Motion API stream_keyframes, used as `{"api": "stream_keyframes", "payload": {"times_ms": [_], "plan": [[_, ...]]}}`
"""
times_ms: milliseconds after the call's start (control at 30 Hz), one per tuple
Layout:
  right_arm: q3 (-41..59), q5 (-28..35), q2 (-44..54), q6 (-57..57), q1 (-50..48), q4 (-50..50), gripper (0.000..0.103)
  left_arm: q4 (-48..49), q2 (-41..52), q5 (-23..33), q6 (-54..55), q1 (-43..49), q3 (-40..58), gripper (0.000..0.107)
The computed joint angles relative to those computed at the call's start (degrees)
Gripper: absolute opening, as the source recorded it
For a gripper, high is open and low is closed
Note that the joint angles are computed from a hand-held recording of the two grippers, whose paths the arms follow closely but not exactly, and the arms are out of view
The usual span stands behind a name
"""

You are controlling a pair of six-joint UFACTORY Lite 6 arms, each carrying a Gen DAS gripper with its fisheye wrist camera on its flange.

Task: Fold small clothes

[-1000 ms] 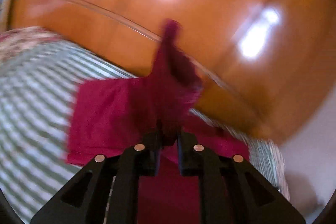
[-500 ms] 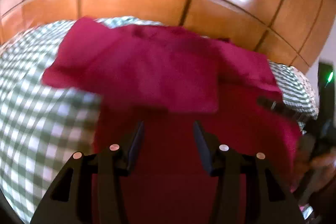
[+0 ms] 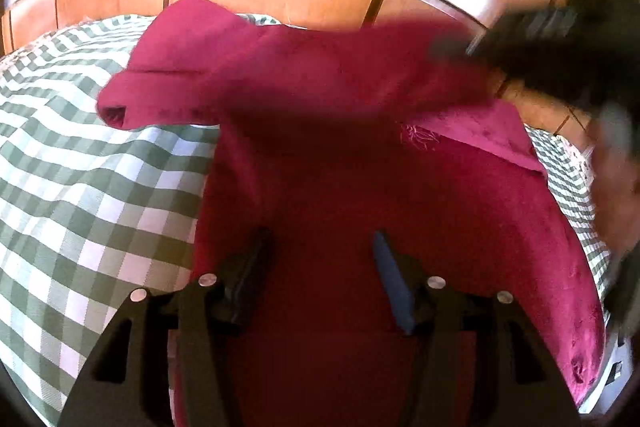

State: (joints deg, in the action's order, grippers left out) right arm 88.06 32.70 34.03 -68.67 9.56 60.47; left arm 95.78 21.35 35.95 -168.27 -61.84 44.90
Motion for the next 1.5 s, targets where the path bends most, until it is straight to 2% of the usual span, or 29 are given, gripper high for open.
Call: {"api": "stream_keyframes", "payload": {"times_ms": [100,200,367,500,667,733,800,833,900,933,967,1033,1067,1200,1333,1400,1433,1500], "plan": [[3.2,4.1,-2.8,0.3,-4.7,2.5,0.005,-0.8,0.4,0.1,1.0,-0.3,0.5,0.057],[10.8,6.7,-1.2,3.8,-9.7,1.7,0.005,-1.1,0.3,0.2,1.2,-0.4,0.4,0.057],[28.3,6.3,10.7,16.7,-16.5,-8.5,0.005,-2.4,0.7,-0.1,3.4,0.1,1.6,0.058],[44.5,9.4,24.9,29.6,-20.3,-19.7,0.005,-4.5,1.3,-0.3,6.0,0.1,2.8,0.058],[56.6,11.7,38.3,37.8,-21.5,-27.1,0.005,-12.2,-0.2,-2.8,16.1,1.7,4.7,0.058],[55.3,10.7,38.9,36.7,-21.5,-26.6,0.005,-14.0,-4.0,-4.1,18.1,2.8,3.6,0.058],[50.0,9.1,36.3,33.8,-21.7,-23.8,0.005,-14.1,-7.3,-3.2,19.5,3.5,2.6,0.058],[50.5,9.9,36.7,32.9,-22.3,-22.5,0.01,-14.4,-8.8,-2.9,21.2,4.5,2.5,0.058],[46.3,8.7,33.8,31.0,-22.9,-21.0,0.034,-13.2,-11.6,-3.7,21.9,7.7,1.8,0.062],[40.9,6.8,29.9,27.9,-23.6,-18.6,0.058,-11.7,-13.1,-4.4,21.3,10.1,1.2,0.066],[36.6,4.9,27.0,23.9,-24.2,-15.0,0.065,-10.1,-14.2,-5.6,20.6,12.9,0.9,0.069],[29.0,2.2,21.5,15.4,-25.0,-8.0,0.065,-7.8,-14.5,-9.1,20.3,18.7,1.4,0.073],[27.7,2.9,20.3,13.0,-25.1,-6.5,0.065,-5.4,-13.8,-11.8,19.1,22.0,2.3,0.075],[21.9,1.9,16.5,5.6,-23.6,-3.0,0.065,2.2,-6.4,-22.0,15.2,33.5,9.0,0.076],[22.7,-0.9,18.2,5.1,-20.0,-5.4,0.065,-1.0,3.9,-28.9,20.3,40.8,19.1,0.073],[25.8,-1.0,20.8,7.8,-19.2,-8.1,0.065,-1.1,8.2,-31.6,20.6,43.2,23.6,0.068],[28.0,-0.9,22.5,9.6,-18.8,-9.5,0.065,-4.0,10.3,-32.2,23.6,44.0,25.9,0.059],[30.9,-1.2,24.8,12.0,-18.1,-11.4,0.065,-12.7,12.8,-33.4,33.3,44.7,29.3,0.031]]}}
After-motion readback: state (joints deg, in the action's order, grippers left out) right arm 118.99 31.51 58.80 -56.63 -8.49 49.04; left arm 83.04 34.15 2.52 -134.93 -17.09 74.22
